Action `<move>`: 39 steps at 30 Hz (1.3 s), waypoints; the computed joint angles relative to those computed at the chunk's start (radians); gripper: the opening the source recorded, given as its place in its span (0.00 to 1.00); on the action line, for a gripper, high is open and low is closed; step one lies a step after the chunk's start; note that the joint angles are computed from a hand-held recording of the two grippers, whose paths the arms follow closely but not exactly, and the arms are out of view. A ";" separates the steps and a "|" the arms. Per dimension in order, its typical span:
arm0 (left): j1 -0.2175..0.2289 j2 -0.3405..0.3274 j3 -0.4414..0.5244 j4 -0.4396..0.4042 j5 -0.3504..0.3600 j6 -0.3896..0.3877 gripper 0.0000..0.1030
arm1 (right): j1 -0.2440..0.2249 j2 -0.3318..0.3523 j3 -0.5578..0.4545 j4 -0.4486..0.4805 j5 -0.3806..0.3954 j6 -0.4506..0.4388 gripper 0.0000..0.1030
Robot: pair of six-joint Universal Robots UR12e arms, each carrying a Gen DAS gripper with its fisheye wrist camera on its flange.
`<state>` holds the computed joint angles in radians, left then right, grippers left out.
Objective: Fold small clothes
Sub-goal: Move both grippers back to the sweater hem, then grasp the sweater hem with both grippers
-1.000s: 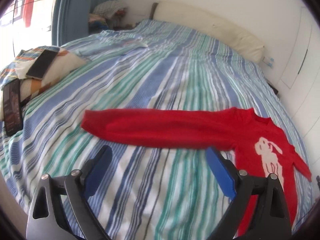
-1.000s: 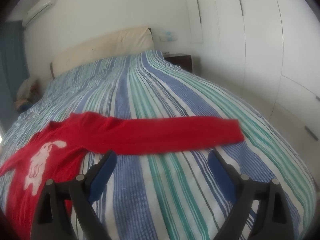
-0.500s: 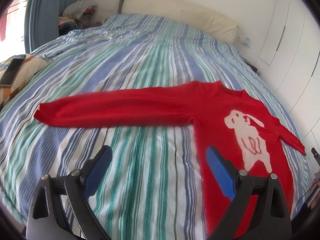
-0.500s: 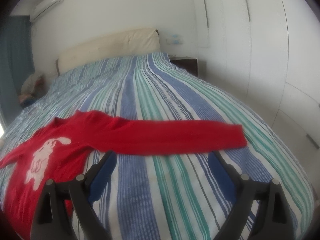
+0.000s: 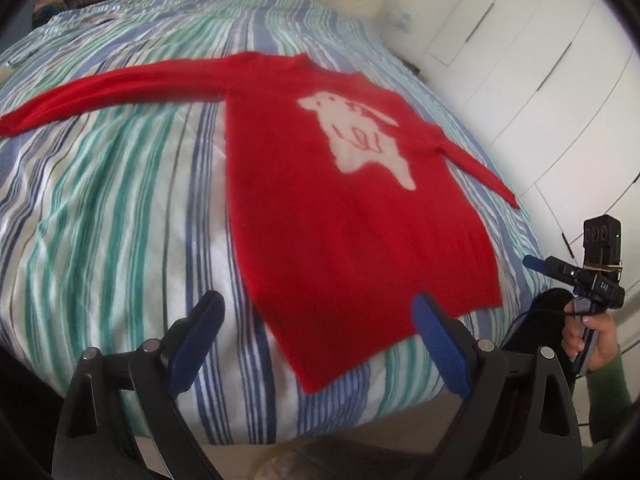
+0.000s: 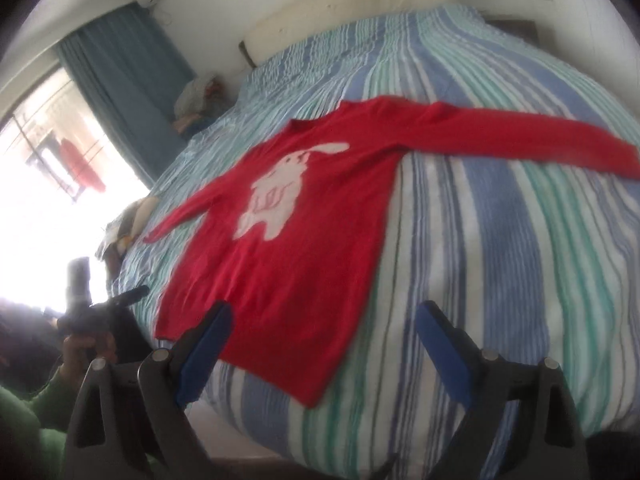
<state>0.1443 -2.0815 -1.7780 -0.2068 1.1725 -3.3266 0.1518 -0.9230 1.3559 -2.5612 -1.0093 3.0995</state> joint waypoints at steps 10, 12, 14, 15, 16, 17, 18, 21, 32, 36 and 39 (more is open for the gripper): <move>-0.006 -0.030 -0.016 0.073 0.010 -0.098 0.93 | 0.016 0.058 -0.020 0.142 0.055 0.048 0.71; -0.010 -0.029 -0.020 0.082 0.015 -0.097 0.92 | 0.022 0.071 -0.036 0.166 0.074 -0.016 0.40; -0.007 -0.029 -0.021 0.084 -0.004 -0.102 0.92 | 0.029 0.076 -0.045 0.174 0.042 -0.044 0.04; -0.005 -0.028 -0.022 0.086 -0.015 -0.107 0.92 | 0.032 0.077 -0.046 0.173 0.019 -0.034 0.04; -0.002 -0.027 -0.024 0.087 -0.024 -0.112 0.92 | 0.029 0.077 -0.044 0.171 0.025 -0.017 0.04; 0.002 -0.026 -0.026 0.089 -0.035 -0.118 0.92 | 0.030 0.071 -0.042 0.179 0.011 -0.011 0.04; 0.005 -0.027 -0.026 0.090 -0.048 -0.124 0.92 | 0.035 0.063 -0.041 0.193 -0.024 -0.025 0.04; 0.012 -0.031 -0.028 0.100 -0.075 -0.132 0.91 | 0.047 0.037 -0.023 0.196 -0.095 -0.053 0.04; 0.007 -0.035 -0.008 0.010 -0.036 -0.139 0.06 | 0.036 0.041 -0.011 0.170 -0.070 -0.017 0.04; -0.010 -0.012 0.012 -0.091 0.028 -0.007 0.04 | 0.043 0.032 -0.012 0.185 -0.112 -0.033 0.03; -0.018 0.005 0.011 -0.134 0.081 0.086 0.04 | 0.051 0.018 -0.012 0.212 -0.136 -0.066 0.03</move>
